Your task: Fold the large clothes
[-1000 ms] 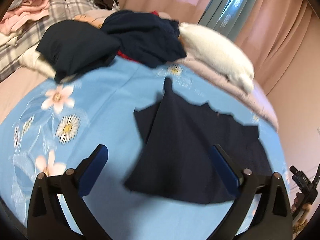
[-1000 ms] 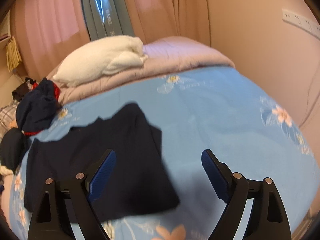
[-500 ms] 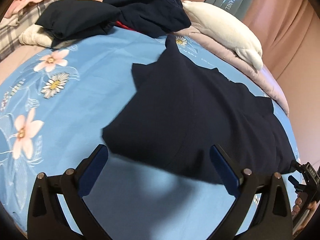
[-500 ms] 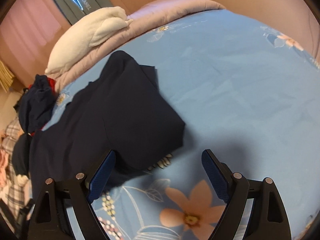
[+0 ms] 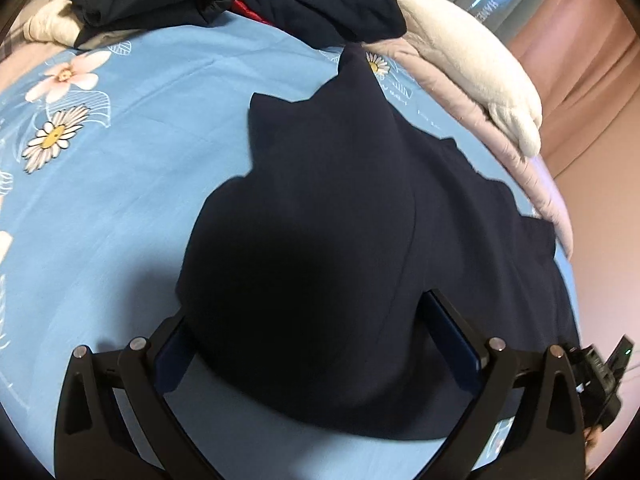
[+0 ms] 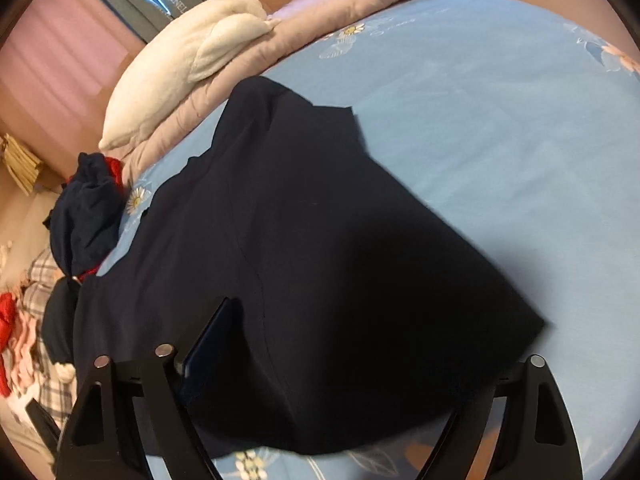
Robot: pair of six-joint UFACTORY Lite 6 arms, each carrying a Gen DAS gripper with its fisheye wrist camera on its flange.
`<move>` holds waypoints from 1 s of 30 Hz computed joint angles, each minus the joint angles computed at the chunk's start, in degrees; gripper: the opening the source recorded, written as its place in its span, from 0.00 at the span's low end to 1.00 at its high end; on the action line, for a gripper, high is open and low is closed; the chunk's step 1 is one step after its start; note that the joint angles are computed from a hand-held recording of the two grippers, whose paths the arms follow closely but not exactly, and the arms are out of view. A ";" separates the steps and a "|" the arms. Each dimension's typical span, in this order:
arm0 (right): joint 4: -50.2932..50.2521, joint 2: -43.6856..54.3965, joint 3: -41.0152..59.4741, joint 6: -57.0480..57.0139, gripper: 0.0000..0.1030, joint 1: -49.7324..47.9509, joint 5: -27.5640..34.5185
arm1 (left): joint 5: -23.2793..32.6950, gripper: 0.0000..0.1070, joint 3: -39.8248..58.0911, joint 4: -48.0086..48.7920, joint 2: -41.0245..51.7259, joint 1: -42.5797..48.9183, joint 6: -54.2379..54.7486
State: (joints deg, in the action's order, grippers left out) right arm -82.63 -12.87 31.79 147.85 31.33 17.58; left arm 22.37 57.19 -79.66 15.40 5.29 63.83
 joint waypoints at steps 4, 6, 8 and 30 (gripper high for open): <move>0.12 1.67 1.80 -0.70 0.37 1.23 2.26 | 6.77 0.38 1.95 -1.03 1.57 1.07 0.78; 3.39 0.71 2.21 -3.95 0.24 2.65 4.54 | 4.86 0.30 0.77 -0.04 -0.81 -0.63 0.46; 4.21 -2.19 0.68 -4.55 0.17 3.71 5.80 | 2.12 0.24 -0.52 2.24 -3.39 -2.53 -2.06; 34.36 -21.30 0.69 -0.76 0.13 70.60 70.53 | 19.52 0.23 -37.15 39.24 -59.66 -0.51 -32.22</move>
State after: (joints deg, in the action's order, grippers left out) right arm -48.27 -34.18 32.48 147.09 101.94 88.11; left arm 41.89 20.04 -40.42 -44.26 4.78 31.61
